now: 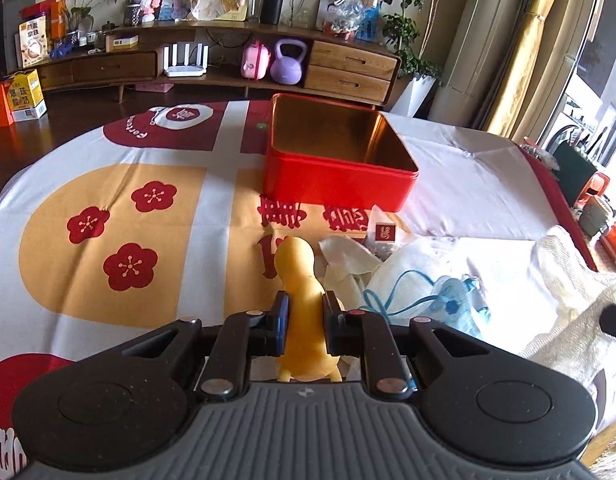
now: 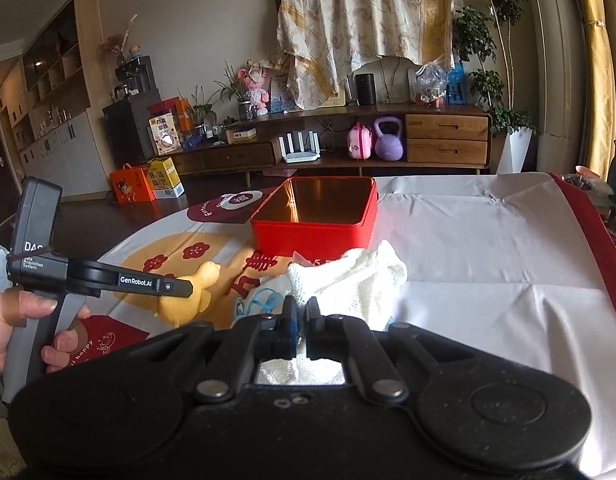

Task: Organize soft objects
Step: 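Carry the lace cloth with the right tool while the left tool carries the duck into the red tin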

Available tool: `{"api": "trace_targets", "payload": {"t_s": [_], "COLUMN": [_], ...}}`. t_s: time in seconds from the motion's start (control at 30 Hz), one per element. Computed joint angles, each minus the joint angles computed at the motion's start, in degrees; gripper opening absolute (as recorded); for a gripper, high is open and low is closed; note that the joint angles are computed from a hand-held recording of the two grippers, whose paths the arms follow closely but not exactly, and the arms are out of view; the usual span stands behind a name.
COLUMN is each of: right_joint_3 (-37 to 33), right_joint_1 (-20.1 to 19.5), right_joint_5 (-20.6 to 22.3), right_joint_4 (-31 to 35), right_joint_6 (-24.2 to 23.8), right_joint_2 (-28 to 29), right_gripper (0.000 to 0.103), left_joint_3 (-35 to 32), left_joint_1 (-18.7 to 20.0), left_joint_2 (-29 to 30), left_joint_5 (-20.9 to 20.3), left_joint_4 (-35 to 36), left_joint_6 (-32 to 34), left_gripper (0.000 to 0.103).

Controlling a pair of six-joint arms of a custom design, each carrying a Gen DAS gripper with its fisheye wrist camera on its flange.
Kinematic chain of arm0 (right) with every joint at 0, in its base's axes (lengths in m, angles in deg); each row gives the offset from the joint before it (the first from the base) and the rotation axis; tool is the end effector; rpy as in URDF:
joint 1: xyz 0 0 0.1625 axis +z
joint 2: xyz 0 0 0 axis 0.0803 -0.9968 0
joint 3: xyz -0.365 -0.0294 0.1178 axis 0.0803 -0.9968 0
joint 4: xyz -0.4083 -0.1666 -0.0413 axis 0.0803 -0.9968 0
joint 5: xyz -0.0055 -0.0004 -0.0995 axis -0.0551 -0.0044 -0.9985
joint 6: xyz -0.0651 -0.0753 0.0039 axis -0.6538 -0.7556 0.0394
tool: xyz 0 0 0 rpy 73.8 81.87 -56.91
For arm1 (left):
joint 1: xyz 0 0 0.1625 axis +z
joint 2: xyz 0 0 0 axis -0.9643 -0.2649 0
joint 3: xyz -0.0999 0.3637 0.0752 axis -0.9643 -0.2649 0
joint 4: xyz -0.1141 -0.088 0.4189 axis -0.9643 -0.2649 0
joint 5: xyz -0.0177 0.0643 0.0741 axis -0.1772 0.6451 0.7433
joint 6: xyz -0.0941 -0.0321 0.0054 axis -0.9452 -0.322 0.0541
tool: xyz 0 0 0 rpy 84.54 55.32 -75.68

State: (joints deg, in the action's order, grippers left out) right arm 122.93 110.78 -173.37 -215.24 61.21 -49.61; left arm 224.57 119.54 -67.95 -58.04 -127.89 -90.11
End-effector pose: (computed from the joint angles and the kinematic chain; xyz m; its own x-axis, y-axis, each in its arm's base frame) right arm 0.2152 -0.2855 0.1399 -0.8009 -0.0563 0.5962 -0.5310 0.5270 -0.6635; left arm -0.1535 -0.4251 0.1350 -0.7868 0.3397 -0.5152 0.5714 0.7164 -0.4003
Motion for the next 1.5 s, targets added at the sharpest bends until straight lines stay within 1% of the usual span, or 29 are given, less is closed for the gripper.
{"api": "trace_targets", "payload": {"t_s": [0.17, 0.3, 0.37, 0.53, 0.73, 0.9, 1.0, 1.1, 1.3, 1.5], "right_joint_3": [-0.1, -1.2, -1.6, -3.8, -7.4, -10.6, -11.9, -14.1, -19.4, -25.6], "right_joint_1": [-0.7, -1.0, -1.5, -1.9, -2.5, -3.5, -4.7, -5.8, -8.6, -10.4], "right_joint_5": [2.6, 3.8, 5.5, 6.6, 7.2, 8.2, 9.9, 10.4, 11.4, 11.5], "right_joint_4": [4.5, 8.0, 10.2, 13.6, 16.3, 16.7, 16.7, 17.0, 16.1, 14.1], "right_joint_6": [1.4, 1.3, 1.2, 0.0, -3.2, -6.0, -7.8, -10.0, -14.7, -21.2], "right_joint_2": [-4.4, -6.7, -8.1, -9.0, -8.7, -7.9, -7.4, -6.1, -1.2, 4.4], "right_gripper": [0.004, 0.003, 0.003, 0.003, 0.003, 0.003, 0.003, 0.003, 0.003, 0.003], "left_joint_3": [0.0, -1.0, -1.4, -3.5, -6.5, -10.2, -12.6, -15.3, -20.9, -26.2], "left_joint_1": [-1.2, -2.1, -2.5, -2.3, -2.4, -1.8, -1.3, -0.5, 1.3, 3.3], "left_joint_2": [-2.0, -2.8, -2.7, -1.5, 0.8, 3.8, 6.2, 8.7, 14.6, 19.9], "left_joint_5": [-0.8, -1.3, -1.0, -1.1, -1.4, -2.3, -2.3, -2.8, -3.4, -4.1], "left_joint_4": [0.1, 0.8, 0.3, 0.0, -0.5, -1.1, -2.1, -2.2, -2.7, -4.3], "left_joint_6": [1.5, 2.9, 4.3, 5.9, 8.3, 10.5, 12.6, 14.2, 16.4, 17.8], "left_gripper": [0.017, 0.017, 0.017, 0.017, 0.017, 0.017, 0.017, 0.017, 0.017, 0.017]}}
